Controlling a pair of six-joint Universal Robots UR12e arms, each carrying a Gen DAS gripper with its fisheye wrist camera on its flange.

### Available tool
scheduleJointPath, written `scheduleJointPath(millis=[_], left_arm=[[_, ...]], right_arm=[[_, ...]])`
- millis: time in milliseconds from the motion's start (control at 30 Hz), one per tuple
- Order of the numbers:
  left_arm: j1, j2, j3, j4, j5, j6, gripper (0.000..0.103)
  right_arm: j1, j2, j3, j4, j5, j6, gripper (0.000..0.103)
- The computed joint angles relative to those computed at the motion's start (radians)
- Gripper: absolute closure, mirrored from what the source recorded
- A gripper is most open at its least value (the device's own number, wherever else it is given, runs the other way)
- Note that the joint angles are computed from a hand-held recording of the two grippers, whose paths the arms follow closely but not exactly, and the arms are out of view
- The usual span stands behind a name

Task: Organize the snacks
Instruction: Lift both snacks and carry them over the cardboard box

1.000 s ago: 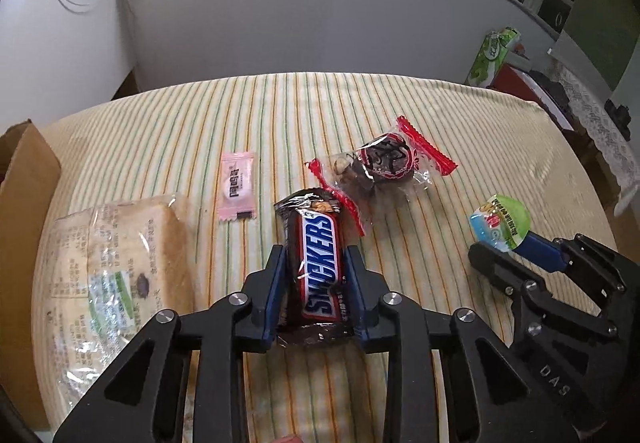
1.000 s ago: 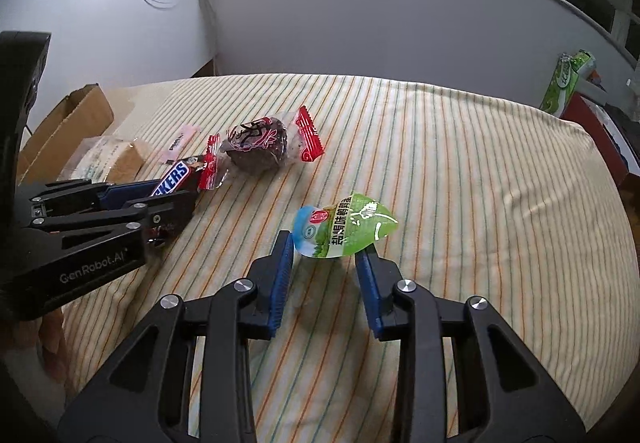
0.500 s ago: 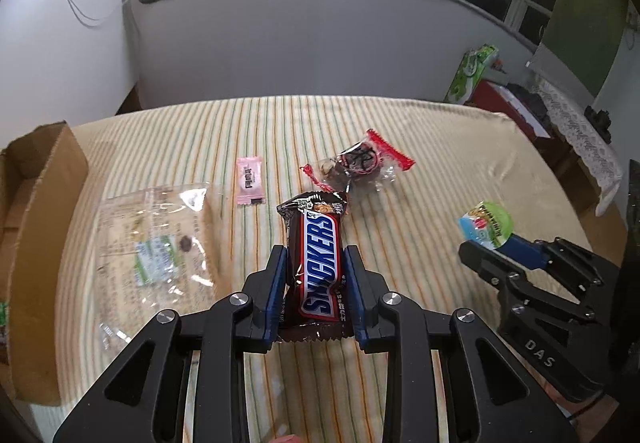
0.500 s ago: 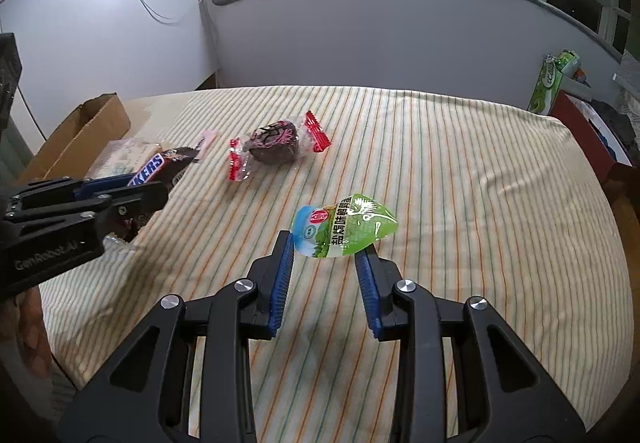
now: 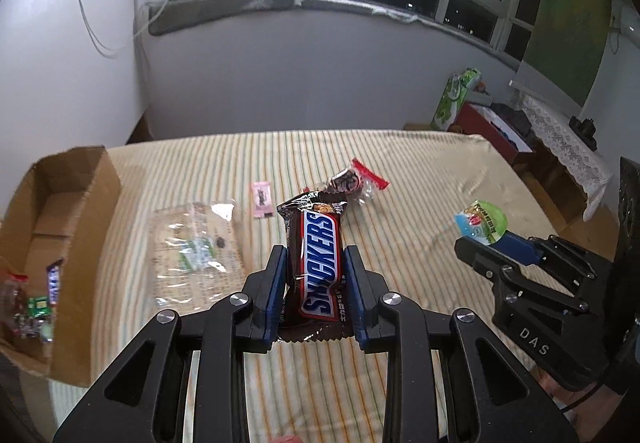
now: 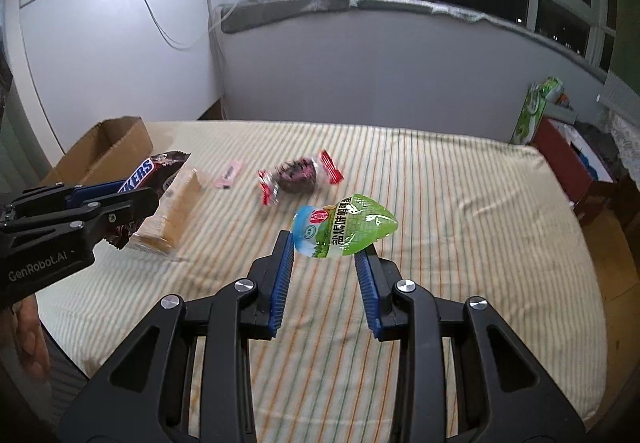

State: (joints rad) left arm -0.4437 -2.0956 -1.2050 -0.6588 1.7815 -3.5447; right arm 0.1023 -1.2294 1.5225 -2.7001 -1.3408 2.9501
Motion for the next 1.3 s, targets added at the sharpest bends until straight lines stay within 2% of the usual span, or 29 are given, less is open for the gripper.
scheduleJointPath(millis=[267,633,967,1300], left_arm=[[-0.007,0.061,-0.075,0.095,0.066,0.026,0.076],[0.014,0.140,-0.185,0.194,0.108,0.028,0.076],[0.054,0.209,-0.294,0.242,0.151,-0.014,0.076],[0.114,0.275,-0.396,0.230,0.184,-0.085,0.076]], right_arm=[[0.035,-0.041,0.020,-0.054,-0.020,-0.010,0.070],[0.104,-0.039,-0.007,-0.058,-0.043,-0.044,0.070],[0.189,0.008,-0.077,-0.022,-0.034,-0.106,0.070],[0.263,0.082,-0.165,0.028,0.020,-0.157,0.070]])
